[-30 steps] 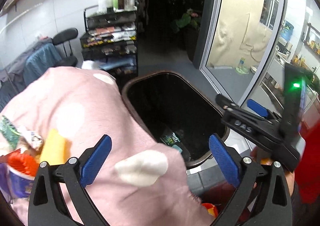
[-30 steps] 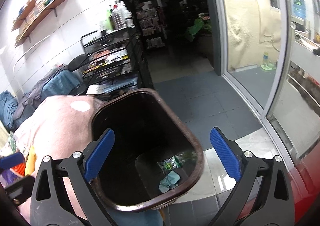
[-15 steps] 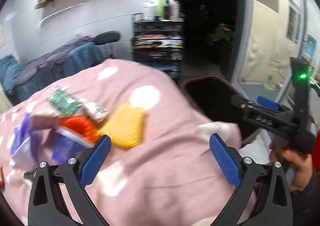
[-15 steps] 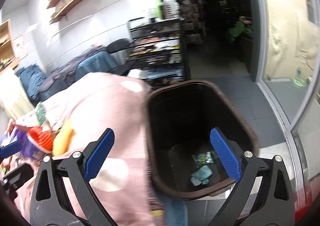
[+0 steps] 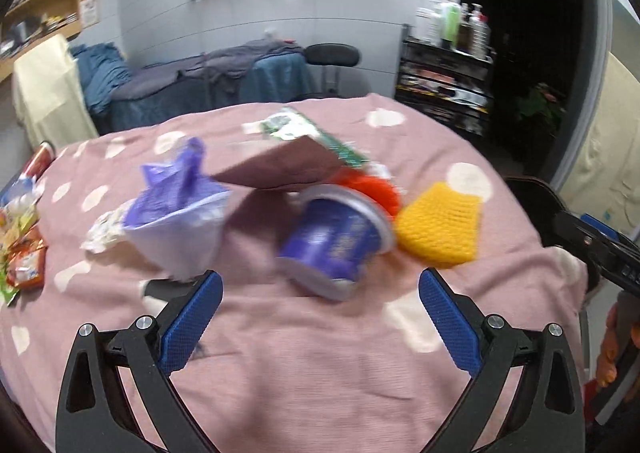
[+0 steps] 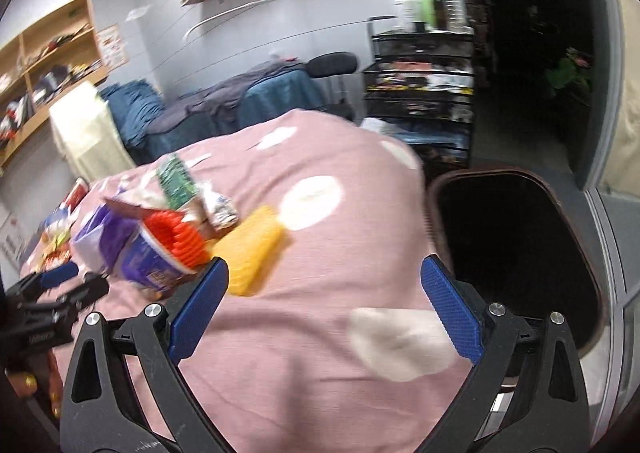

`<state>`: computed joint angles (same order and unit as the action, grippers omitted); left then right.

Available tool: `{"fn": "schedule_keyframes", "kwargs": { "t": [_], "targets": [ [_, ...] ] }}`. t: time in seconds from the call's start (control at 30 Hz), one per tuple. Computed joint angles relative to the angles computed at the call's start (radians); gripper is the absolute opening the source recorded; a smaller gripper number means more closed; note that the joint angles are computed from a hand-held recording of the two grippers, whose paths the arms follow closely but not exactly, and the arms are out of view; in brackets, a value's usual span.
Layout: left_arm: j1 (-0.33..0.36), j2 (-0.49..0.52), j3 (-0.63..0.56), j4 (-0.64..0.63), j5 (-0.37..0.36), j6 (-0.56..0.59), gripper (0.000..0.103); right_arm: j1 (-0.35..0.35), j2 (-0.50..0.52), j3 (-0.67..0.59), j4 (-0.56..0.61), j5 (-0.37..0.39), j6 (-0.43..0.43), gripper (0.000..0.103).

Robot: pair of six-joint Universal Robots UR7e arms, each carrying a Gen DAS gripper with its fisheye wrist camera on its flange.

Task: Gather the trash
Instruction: 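Return both tools over the bed toward the purple bag, then grasp the purple-white bag with the left tool while the right tool grasps the pink box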

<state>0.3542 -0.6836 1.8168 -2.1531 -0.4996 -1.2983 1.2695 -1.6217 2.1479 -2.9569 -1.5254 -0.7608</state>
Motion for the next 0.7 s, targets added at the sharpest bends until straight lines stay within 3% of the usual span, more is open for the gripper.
{"fn": "schedule_keyframes", "kwargs": {
  "t": [0.3,0.67,0.7],
  "targets": [
    [0.034,-0.104,0.029,0.302,0.024,-0.276,0.097,0.087,0.021,0.011,0.077,-0.013,-0.095,0.095],
    [0.106,-0.094,-0.032,0.381,0.014,-0.216,0.097,0.154,0.063,0.013,0.104,-0.049,-0.134,0.095],
    [0.107,-0.093,-0.033,0.385,0.016,-0.217,0.092,0.153,0.064,0.013,0.105,-0.051,-0.137,0.095]
  ]
}}
